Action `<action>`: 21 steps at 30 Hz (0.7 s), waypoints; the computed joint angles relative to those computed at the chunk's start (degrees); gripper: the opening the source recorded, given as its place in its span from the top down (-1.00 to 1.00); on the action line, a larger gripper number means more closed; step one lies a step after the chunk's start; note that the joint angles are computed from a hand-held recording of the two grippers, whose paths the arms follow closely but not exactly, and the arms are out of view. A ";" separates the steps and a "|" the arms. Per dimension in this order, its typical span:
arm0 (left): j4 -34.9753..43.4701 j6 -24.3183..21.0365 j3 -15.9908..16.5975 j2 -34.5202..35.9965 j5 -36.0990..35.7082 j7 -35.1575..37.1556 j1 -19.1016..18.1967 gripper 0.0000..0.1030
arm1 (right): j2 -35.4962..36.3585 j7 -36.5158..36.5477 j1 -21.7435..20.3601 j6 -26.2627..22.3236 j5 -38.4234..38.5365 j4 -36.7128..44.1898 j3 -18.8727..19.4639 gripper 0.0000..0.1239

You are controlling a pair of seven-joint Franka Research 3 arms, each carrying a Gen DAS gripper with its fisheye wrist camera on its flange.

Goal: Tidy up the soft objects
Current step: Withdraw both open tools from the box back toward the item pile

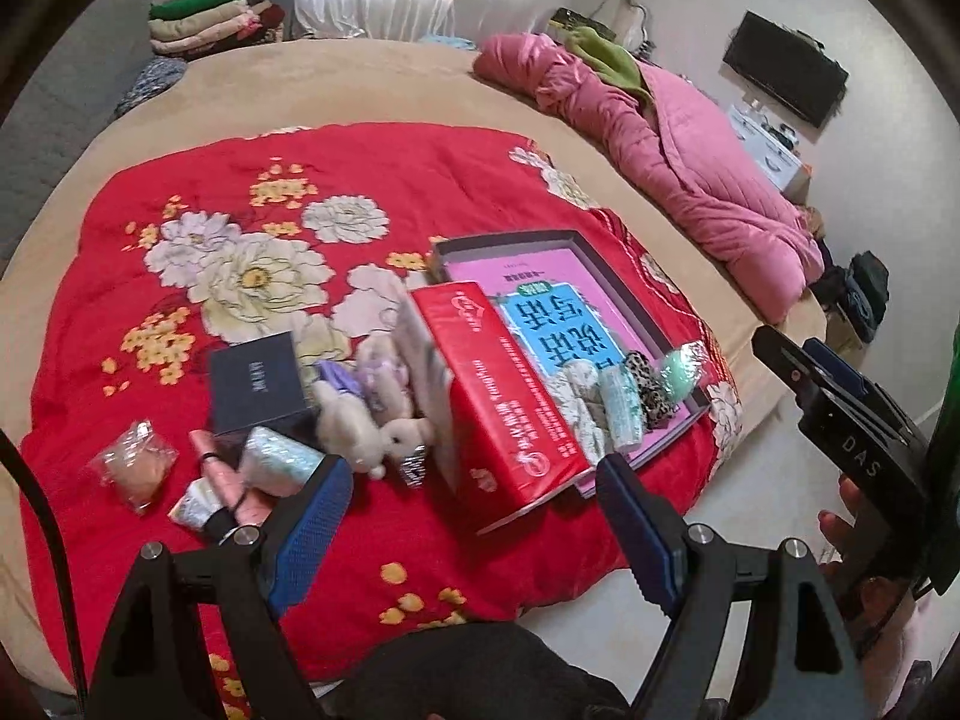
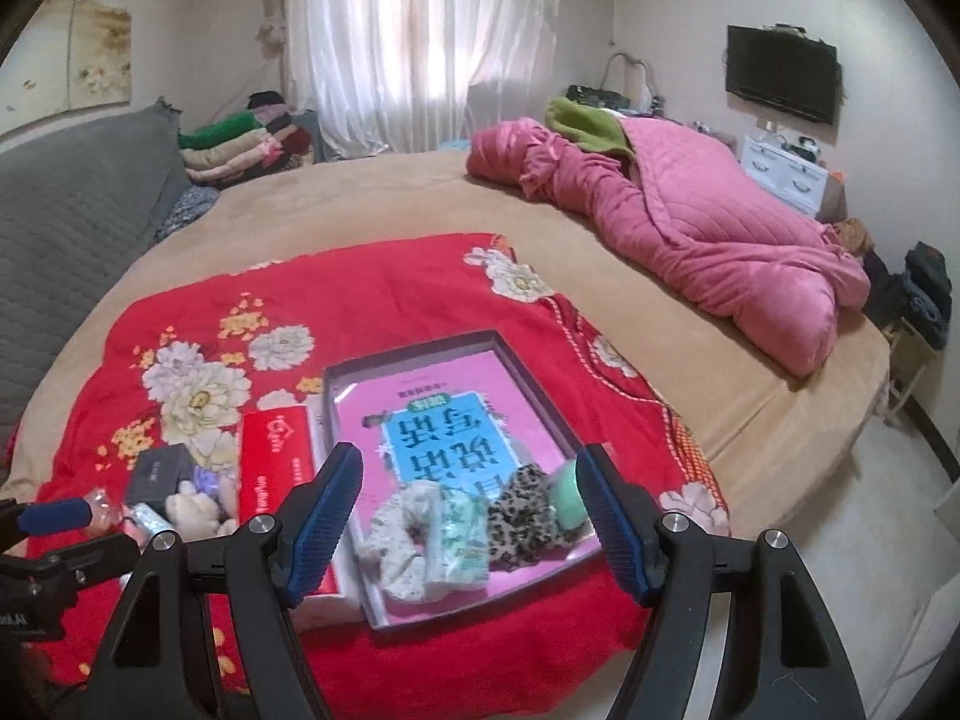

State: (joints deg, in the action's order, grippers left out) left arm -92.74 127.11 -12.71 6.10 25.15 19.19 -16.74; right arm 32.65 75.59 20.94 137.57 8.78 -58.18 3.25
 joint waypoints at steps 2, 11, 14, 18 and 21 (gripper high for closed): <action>-2.33 0.42 0.20 -2.00 0.04 -0.84 0.33 -0.61 | -0.44 -0.39 0.17 0.03 0.24 -0.37 0.35 -0.21; -13.50 -0.79 -0.34 -13.32 0.54 -6.34 3.37 -0.61 | -3.77 -2.65 1.49 1.69 0.61 -4.61 1.28 -0.21; -15.24 -3.41 -1.00 -16.15 1.20 -7.57 4.39 -0.61 | -5.01 -3.68 1.69 2.57 1.20 -6.42 1.80 -0.21; -17.84 -5.08 -1.54 -19.73 1.07 -9.00 5.27 -0.61 | -6.28 -5.19 1.89 2.89 2.36 -7.98 2.53 -0.21; -20.15 -5.13 -1.84 -22.33 0.67 -9.96 5.75 -0.61 | -7.14 -6.31 2.09 2.86 3.25 -8.93 3.04 -0.21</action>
State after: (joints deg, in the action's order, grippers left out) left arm -112.89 121.98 -14.55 -16.23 25.82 9.24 -10.99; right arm 25.51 69.28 23.04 140.43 12.03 -67.11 6.28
